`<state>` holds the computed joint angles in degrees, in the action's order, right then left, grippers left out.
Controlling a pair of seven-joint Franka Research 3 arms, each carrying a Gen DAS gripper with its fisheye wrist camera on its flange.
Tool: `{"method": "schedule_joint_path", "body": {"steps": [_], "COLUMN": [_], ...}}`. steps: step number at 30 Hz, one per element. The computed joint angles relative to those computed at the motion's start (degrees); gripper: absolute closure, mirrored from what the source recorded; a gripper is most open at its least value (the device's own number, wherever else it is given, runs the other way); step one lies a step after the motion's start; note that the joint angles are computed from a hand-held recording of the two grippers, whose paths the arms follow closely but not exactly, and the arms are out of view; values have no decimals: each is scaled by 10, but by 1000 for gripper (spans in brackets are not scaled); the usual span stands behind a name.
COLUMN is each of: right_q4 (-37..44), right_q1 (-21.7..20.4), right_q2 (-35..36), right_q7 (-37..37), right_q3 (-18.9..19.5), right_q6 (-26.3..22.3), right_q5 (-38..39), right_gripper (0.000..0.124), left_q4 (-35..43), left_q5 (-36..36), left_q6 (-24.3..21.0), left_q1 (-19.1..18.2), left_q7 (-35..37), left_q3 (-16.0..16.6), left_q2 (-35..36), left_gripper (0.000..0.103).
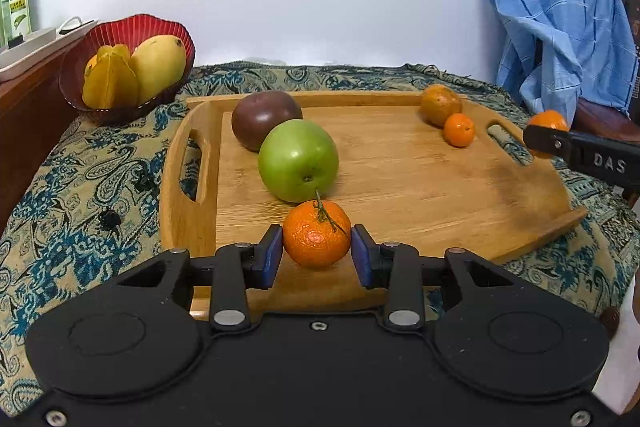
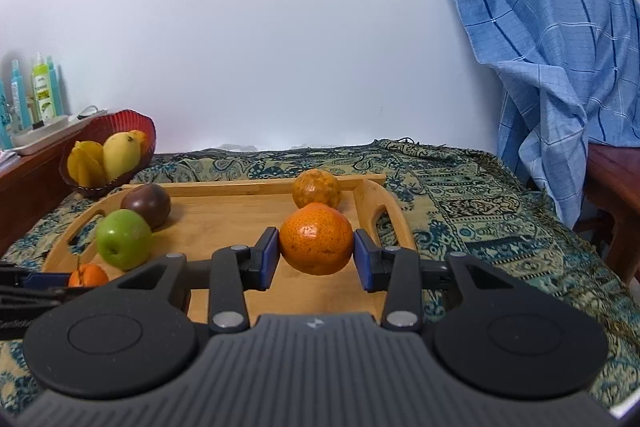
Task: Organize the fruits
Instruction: 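Carry the tangerine and orange over the wooden tray and lower them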
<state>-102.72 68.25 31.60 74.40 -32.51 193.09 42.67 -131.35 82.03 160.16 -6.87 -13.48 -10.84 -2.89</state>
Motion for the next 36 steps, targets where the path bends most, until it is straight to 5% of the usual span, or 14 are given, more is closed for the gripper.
{"method": "schedule_joint_path", "body": {"steps": [4,11,36], "right_q4": [38,83,154], "right_q1": [15,-1,-91], "right_q2": [40,77,103], "right_q7": [32,88,226], "right_q3": [-43,-58,9], "right_q6": [-48,-107,-161], "right_q5": [-11,-66,-242], "right_gripper": [80,80,79], "left_q4": [11,30,71], "left_q5": [-15,-26,-31], "left_q6": [6,14,20], "left_q1": [3,1,-3], "left_q7": [17,36,45], "left_q3": [5,12,34], "left_q2": [15,37,77], "left_gripper": [68,68,67]}}
